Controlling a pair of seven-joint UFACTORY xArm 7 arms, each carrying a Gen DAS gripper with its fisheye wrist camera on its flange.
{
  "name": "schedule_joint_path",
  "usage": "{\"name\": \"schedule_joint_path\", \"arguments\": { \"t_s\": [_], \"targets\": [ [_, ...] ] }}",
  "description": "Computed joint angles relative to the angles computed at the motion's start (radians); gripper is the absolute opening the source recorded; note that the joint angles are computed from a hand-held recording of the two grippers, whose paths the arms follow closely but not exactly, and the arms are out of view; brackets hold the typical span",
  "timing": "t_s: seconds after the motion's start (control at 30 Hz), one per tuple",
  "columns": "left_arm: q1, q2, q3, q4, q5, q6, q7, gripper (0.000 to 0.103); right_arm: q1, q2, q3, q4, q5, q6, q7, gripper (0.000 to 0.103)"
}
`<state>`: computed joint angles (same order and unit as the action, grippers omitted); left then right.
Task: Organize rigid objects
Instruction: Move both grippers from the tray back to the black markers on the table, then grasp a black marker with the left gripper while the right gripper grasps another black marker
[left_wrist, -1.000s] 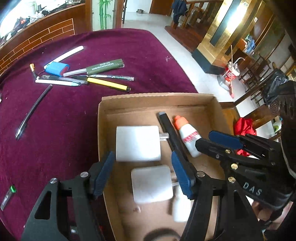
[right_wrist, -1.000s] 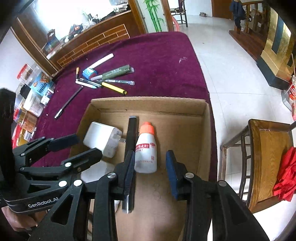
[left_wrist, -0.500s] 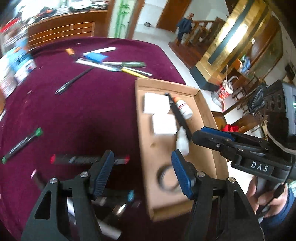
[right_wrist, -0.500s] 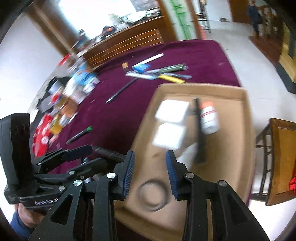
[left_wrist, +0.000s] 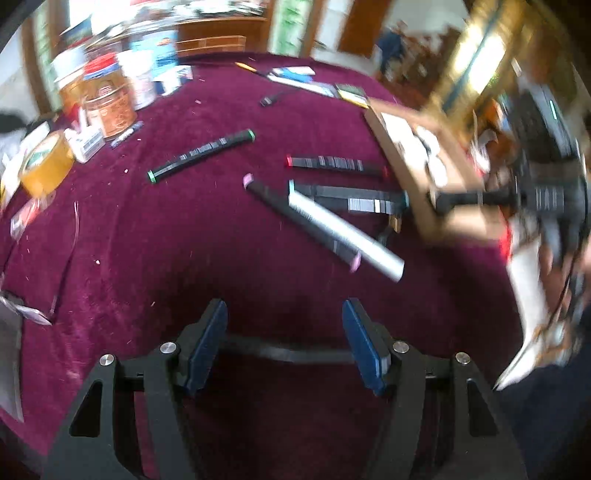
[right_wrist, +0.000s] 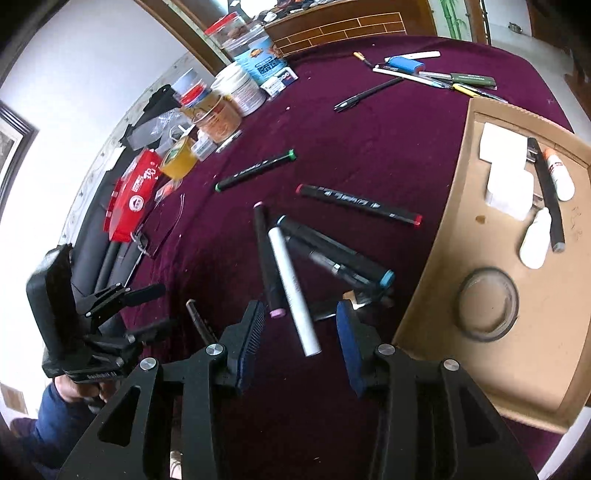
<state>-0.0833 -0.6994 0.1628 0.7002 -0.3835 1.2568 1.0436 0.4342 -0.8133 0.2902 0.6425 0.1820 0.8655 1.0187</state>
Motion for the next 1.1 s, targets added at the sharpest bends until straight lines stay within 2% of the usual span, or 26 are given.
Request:
{"name": "schedule_joint_path", "arguments": {
  "t_s": [0.1, 0.23, 0.43, 0.5, 0.57, 0.6, 0.7, 0.73, 0.8, 0.9, 0.97, 1.07, 1.1],
  "targets": [
    [-0.02, -0.048, 0.0, -0.044, 0.065, -0.004, 0.137, 0.064, 0.002, -0.002, 0.02, 0.0, 0.007, 0.012, 0.037, 0.037],
    [-0.064, -0.124, -0.028, -0.137, 0.122, -0.091, 0.299, 0.064, 0.004, -0.026, 0.043, -0.003, 0.003, 0.034, 0.09, 0.037],
    [-0.124, -0.114, -0.066, -0.207, 0.196, -0.18, 0.455, 0.064, -0.002, -0.084, 0.067, -0.012, -0.013, 0.075, 0.174, 0.037],
    [-0.139, -0.099, -0.056, -0.194, 0.198, -0.173, 0.491, 0.062, -0.005, -0.094, 0.073, -0.012, -0.02, 0.082, 0.194, 0.037],
    [-0.139, -0.096, -0.075, -0.195, 0.213, -0.184, 0.503, 0.061, -0.008, -0.1, 0.075, -0.014, -0.023, 0.082, 0.21, 0.037],
    [-0.139, -0.086, -0.076, -0.187, 0.205, -0.18, 0.494, 0.059, -0.008, -0.1, 0.076, -0.014, -0.024, 0.082, 0.217, 0.037],
    [-0.111, -0.028, -0.095, -0.155, 0.174, -0.169, 0.378, 0.056, -0.006, -0.087, 0.074, -0.013, -0.029, 0.068, 0.218, 0.037],
    [-0.098, -0.011, -0.098, -0.143, 0.158, -0.159, 0.324, 0.052, -0.006, -0.074, 0.07, -0.011, -0.031, 0.057, 0.212, 0.037],
    [-0.064, -0.012, -0.107, -0.156, 0.126, -0.206, 0.202, 0.033, -0.001, -0.054, 0.067, -0.005, -0.033, 0.042, 0.203, 0.037],
    [0.002, 0.003, -0.116, -0.158, 0.093, -0.256, -0.046, 0.021, 0.01, -0.003, 0.054, 0.007, -0.032, 0.009, 0.169, 0.037],
    [0.03, 0.028, -0.096, -0.137, 0.073, -0.241, -0.18, 0.016, 0.024, 0.058, 0.038, 0.026, -0.033, -0.026, 0.117, 0.037],
    [0.04, 0.041, -0.073, -0.115, 0.079, -0.212, -0.269, 0.015, 0.032, 0.176, 0.015, 0.082, -0.051, -0.039, 0.02, 0.035],
    [0.038, 0.042, -0.065, -0.112, 0.082, -0.203, -0.274, 0.015, 0.034, 0.214, 0.008, 0.1, -0.057, -0.053, -0.016, 0.025]
  ]
}}
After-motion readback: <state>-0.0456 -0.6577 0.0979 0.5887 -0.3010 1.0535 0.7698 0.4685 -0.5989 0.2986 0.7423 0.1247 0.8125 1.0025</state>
